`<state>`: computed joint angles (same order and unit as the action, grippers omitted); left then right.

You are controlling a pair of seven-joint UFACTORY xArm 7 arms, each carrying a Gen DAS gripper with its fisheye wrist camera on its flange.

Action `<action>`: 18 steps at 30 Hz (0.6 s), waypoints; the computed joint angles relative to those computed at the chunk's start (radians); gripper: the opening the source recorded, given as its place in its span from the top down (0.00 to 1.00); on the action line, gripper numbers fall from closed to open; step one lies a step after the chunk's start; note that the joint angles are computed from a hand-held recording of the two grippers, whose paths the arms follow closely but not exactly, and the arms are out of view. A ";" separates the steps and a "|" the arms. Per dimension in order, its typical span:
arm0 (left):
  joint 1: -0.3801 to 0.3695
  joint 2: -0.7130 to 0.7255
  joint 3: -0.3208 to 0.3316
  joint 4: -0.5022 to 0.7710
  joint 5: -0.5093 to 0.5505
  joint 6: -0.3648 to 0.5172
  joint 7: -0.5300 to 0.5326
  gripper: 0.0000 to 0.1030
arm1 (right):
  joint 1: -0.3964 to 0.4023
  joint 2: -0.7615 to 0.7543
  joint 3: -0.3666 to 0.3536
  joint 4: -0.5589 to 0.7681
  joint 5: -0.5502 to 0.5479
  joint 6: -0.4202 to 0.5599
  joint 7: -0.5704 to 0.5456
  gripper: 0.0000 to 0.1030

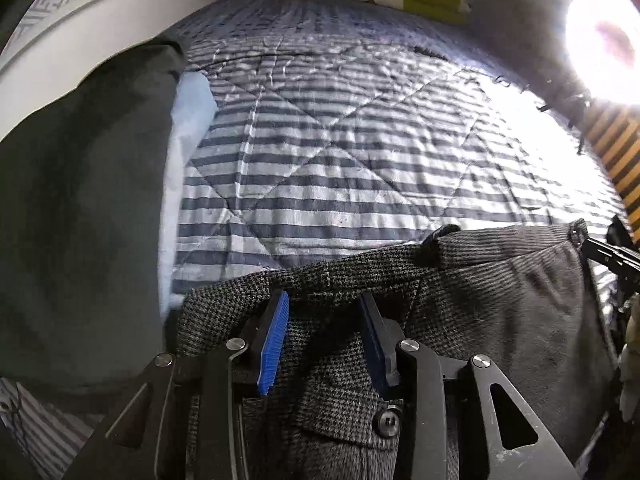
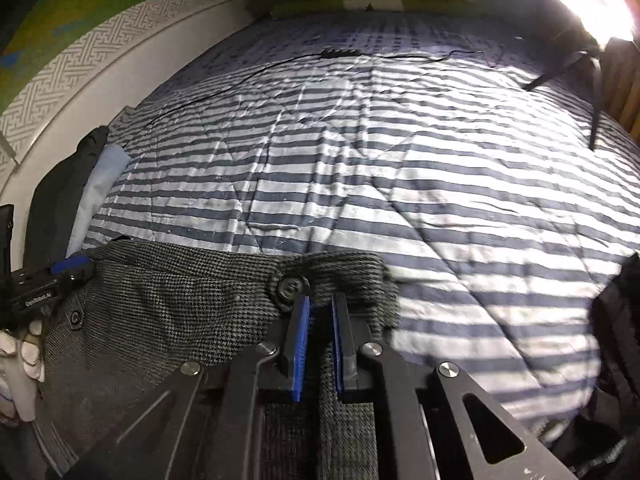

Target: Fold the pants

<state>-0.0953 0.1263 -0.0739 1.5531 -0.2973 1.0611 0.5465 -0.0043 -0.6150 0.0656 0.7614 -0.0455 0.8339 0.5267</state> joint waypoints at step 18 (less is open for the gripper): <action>0.167 -0.314 0.155 -0.390 -0.248 0.147 0.170 0.18 | 0.077 -0.789 0.123 -0.305 0.226 0.361 0.293 0.53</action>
<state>0.0719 -0.1874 0.0813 1.1636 -0.5458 1.2077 0.7161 0.0727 -1.4040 0.1882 0.4565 0.1808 1.1948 0.8192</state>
